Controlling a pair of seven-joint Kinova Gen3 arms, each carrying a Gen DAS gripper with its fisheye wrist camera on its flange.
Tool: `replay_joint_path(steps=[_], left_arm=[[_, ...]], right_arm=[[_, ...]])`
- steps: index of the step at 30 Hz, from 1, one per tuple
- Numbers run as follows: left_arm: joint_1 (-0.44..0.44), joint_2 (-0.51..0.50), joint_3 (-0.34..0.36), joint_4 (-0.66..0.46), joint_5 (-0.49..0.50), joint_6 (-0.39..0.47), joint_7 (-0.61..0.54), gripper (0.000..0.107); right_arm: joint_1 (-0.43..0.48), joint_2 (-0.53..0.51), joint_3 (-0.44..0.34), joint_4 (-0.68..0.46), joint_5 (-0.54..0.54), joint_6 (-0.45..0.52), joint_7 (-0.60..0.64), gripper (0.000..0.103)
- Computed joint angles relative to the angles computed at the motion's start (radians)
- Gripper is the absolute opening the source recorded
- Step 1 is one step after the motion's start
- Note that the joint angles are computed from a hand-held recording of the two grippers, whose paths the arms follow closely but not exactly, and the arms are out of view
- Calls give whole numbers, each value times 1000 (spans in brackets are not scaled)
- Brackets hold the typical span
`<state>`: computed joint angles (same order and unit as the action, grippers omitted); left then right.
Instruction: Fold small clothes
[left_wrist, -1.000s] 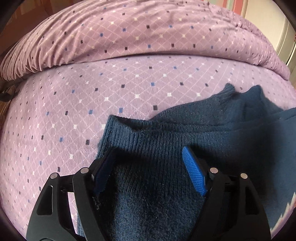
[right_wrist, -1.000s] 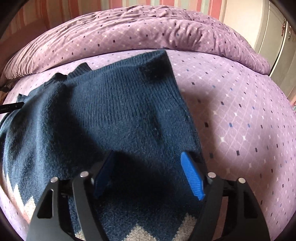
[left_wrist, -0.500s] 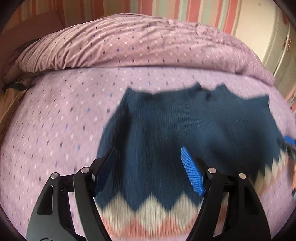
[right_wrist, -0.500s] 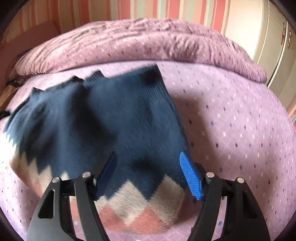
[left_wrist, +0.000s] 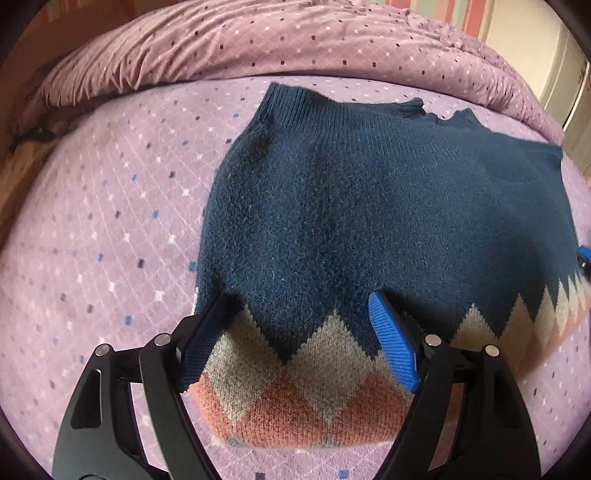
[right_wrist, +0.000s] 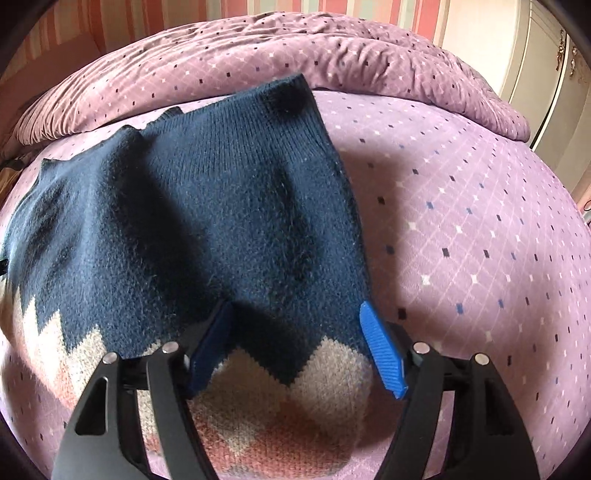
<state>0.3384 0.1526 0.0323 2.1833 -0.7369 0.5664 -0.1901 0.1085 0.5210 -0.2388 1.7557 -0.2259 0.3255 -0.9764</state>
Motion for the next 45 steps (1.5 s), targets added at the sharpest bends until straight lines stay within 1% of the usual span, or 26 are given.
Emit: replay_joint_path(steps=[2,4,5,7,9,10,11,13,16,18,20,23,26,28,30,35,38,40,42,43,44,45], left_arm=[[10,-22,11,-17,9,35,-4,80],[25,-44,32,-34,8,79,20,98],[37,-50,45,-45,-1,108,41,99],[50,-61,75,-78,10,157,37,100],[58,-61,95,-109,26,189,30,100],[64,-60,106,-130,40,206,26,100],[70,-59,113,-148,55,218,22,100],[81,-46,127,-193,96,243,6,100],[124,-12,136,-247,103,283,35,100],[157,16,134,-268,92,284,71,100],[174,39,126,-282,106,269,77,100],[208,79,108,-307,104,272,93,100],[223,107,90,-325,129,265,88,100],[235,115,78,-331,139,261,97,100],[239,116,69,-330,149,250,101,100],[240,115,59,-328,164,245,85,100],[242,115,57,-333,163,258,73,100],[244,116,58,-336,161,265,68,100],[248,118,58,-341,158,275,65,100],[249,117,58,-340,156,277,65,100],[250,117,58,-340,155,280,65,100],[252,116,58,-339,153,285,68,100]], right_arm=[[7,-16,-4,-6,-10,17,-4,72],[64,-37,-58,-4,-54,26,32,73],[94,-53,-86,-2,-84,32,54,76],[142,-91,-123,10,-147,41,100,78],[157,-124,-130,18,-174,54,109,90],[148,-141,-116,30,-186,43,110,99],[125,-174,-84,59,-212,16,121,101],[121,-206,-68,87,-235,1,132,101],[99,-220,-11,93,-251,49,106,101],[74,-215,31,109,-247,58,81,101],[59,-202,63,121,-233,68,55,101],[82,-175,59,134,-257,73,49,101],[109,-140,52,132,-291,85,24,101],[153,-103,31,113,-343,128,17,101],[209,-67,-3,106,-415,154,34,101],[250,-18,-26,100,-514,184,56,101],[250,-12,-38,109,-563,167,66,102],[250,-4,-46,103,-584,175,74,102],[237,7,-45,87,-596,189,82,99],[230,10,-45,80,-591,193,79,90],[213,17,-39,64,-570,205,59,87],[181,14,-15,58,-558,200,40,87]])
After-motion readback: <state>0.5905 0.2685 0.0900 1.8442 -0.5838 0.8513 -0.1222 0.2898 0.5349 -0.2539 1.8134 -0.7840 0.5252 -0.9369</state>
